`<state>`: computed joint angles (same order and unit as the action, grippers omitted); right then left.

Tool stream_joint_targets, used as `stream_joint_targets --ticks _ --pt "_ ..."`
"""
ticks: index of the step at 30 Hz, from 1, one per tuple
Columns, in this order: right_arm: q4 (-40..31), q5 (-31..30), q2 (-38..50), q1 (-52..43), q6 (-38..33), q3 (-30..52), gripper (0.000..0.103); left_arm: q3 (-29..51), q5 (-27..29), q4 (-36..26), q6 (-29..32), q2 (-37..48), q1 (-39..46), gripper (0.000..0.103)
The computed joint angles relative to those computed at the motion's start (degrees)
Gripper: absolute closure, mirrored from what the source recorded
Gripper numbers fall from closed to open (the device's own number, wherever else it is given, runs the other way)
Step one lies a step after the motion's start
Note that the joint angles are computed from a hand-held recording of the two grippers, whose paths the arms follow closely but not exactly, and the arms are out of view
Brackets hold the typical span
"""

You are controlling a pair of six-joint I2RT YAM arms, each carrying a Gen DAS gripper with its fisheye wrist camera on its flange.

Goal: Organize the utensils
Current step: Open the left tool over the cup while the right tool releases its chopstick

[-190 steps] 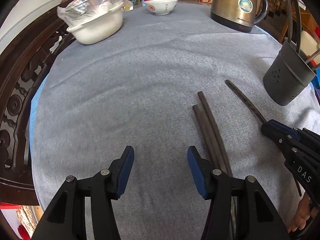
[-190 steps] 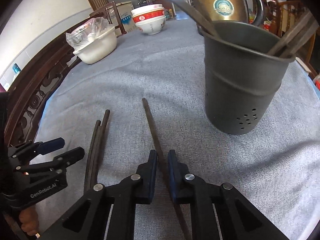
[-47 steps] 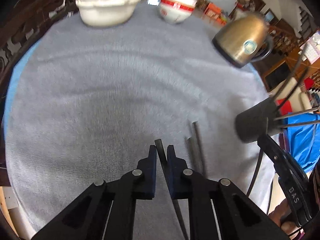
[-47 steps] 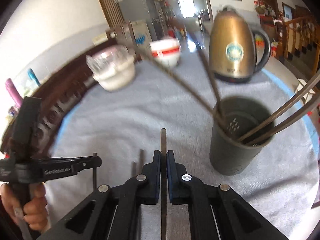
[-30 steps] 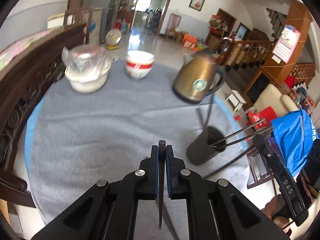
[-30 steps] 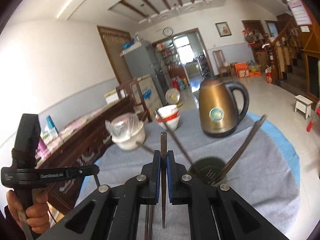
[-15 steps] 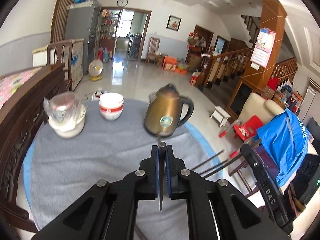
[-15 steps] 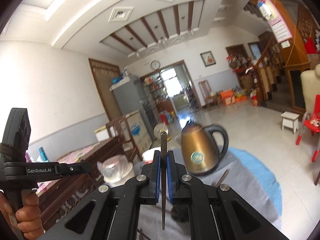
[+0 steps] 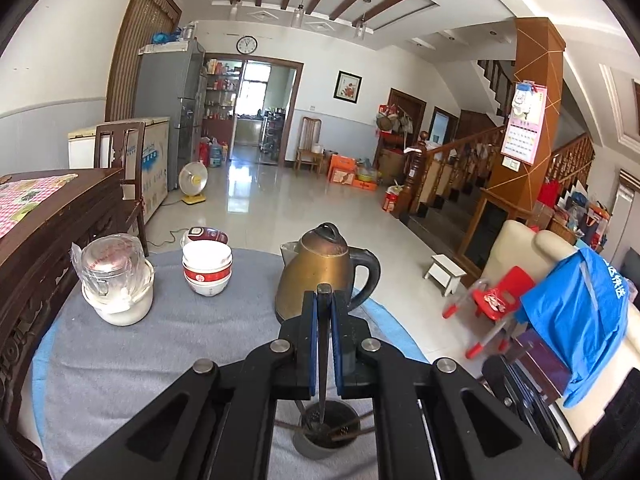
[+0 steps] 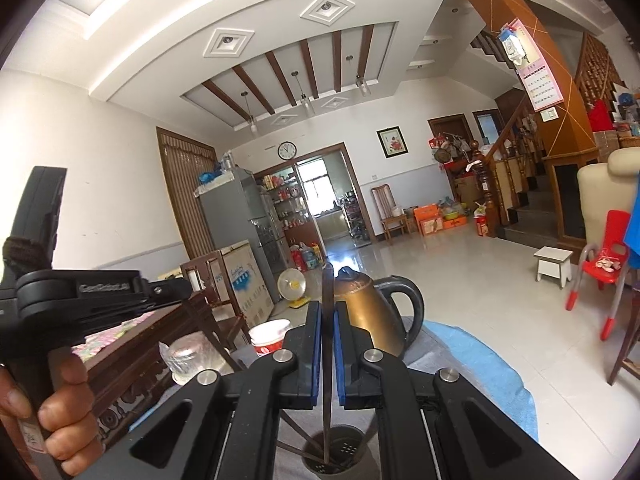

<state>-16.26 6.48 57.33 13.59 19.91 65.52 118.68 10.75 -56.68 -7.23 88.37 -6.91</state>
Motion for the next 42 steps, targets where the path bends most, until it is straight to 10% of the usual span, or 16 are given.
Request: stream_joint_targets --ticks 16,20,24,27,30,42 --pt "-5.6 -7.0 2.8 -2.6 2.3 -1.1 0.095 -13.7 -4.6 5.3 5.2 -3.9 -4.3 0.094" --pt "-7.2 -13.5 3.2 -5.4 4.2 -1.8 0.092 -17.1 -4.9 5.8 7.3 -8.0 -3.3 0.054" --pt "-7.1 -18.8 1.7 -8.5 6.2 -3.7 0.090 -20.1 -4.1 6.8 8.5 -12.5 -0.1 0.046" --pt "-6.3 -20.7 -1.0 -10.3 7.2 -6.4 0.076 -21.4 -1.8 5.5 8.9 -14.9 4.2 0.038" --pt "-4.7 -21.0 -5.5 -12.1 8.2 -10.2 0.039 -23.1 -0.7 4.4 9.2 -16.9 8.7 0.034" --pt "-5.1 -16.0 -18.0 -10.7 7.4 -19.0 0.042 -35.0 0.4 1.2 15.0 -20.0 21.8 0.028"
